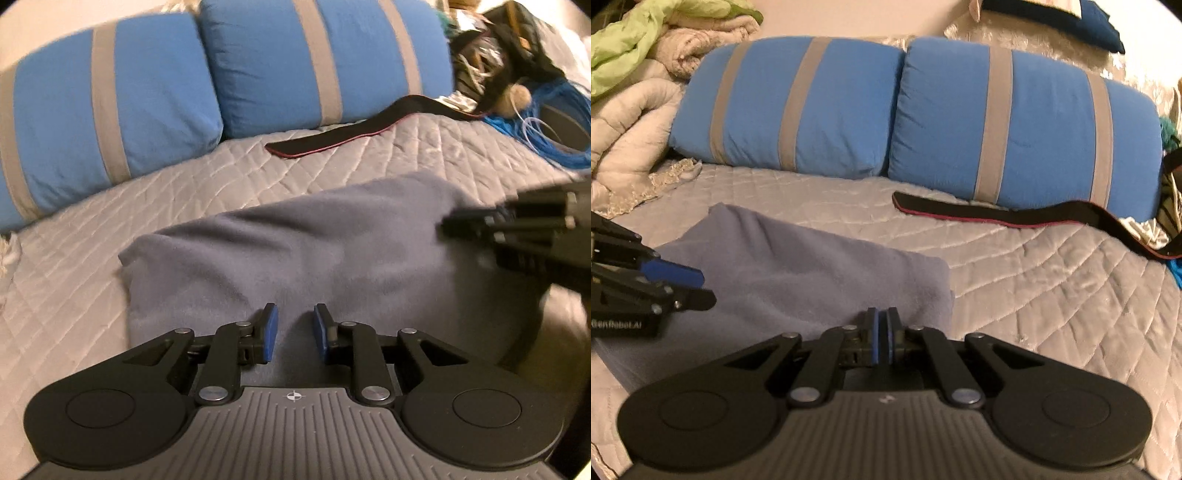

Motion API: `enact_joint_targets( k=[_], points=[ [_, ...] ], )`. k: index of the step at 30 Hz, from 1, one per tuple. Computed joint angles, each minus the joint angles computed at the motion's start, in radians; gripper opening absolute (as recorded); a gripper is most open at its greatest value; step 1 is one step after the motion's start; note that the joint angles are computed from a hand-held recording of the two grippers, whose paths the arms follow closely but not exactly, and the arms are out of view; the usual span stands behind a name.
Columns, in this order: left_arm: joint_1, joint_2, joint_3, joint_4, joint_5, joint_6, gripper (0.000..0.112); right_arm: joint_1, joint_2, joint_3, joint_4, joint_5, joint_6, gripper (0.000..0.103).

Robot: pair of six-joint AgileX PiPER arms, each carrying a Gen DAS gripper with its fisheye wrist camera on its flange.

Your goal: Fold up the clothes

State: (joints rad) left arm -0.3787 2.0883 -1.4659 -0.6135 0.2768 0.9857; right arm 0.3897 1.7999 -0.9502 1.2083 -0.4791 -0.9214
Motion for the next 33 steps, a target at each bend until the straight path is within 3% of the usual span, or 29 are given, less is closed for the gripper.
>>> enact_joint_targets(
  k=[1, 4, 9, 11, 13, 18, 21, 26, 30, 33],
  points=[
    [-0.002, -0.005, 0.003, 0.017, 0.000, -0.003, 0.021, 0.009, -0.014, 0.022, -0.038, -0.023, 0.053, 0.022],
    [0.013, -0.017, -0.058, 0.167, 0.111, -0.200, 0.021, 0.050, -0.051, 0.076, -0.045, -0.097, 0.104, 0.023],
    [0.069, -0.044, -0.052, 0.133, 0.163, -0.245, 0.021, 0.137, -0.100, 0.133, 0.051, -0.157, 0.028, 0.023],
    [0.093, -0.056, -0.028, 0.075, 0.166, -0.194, 0.021, 0.146, -0.094, 0.109, 0.200, -0.143, -0.088, 0.022],
    [0.105, -0.066, -0.015, 0.076, 0.171, -0.201, 0.021, 0.108, -0.085, 0.086, 0.285, -0.075, -0.145, 0.019],
    [0.102, -0.073, 0.008, 0.176, 0.164, -0.275, 0.022, 0.115, -0.123, 0.135, 0.143, -0.082, 0.013, 0.021],
    [0.110, -0.078, -0.037, 0.235, 0.235, -0.365, 0.022, 0.145, -0.151, 0.167, 0.097, -0.095, 0.056, 0.022],
    [0.163, -0.054, -0.118, 0.226, 0.404, -0.447, 0.023, 0.148, -0.138, 0.145, 0.253, -0.035, -0.082, 0.022],
    [0.143, -0.072, -0.079, 0.271, 0.365, -0.446, 0.023, 0.140, -0.168, 0.190, 0.082, -0.039, 0.111, 0.022],
    [0.135, -0.104, -0.034, 0.246, 0.297, -0.416, 0.023, 0.135, -0.154, 0.173, 0.072, -0.086, 0.097, 0.022]
  ],
)
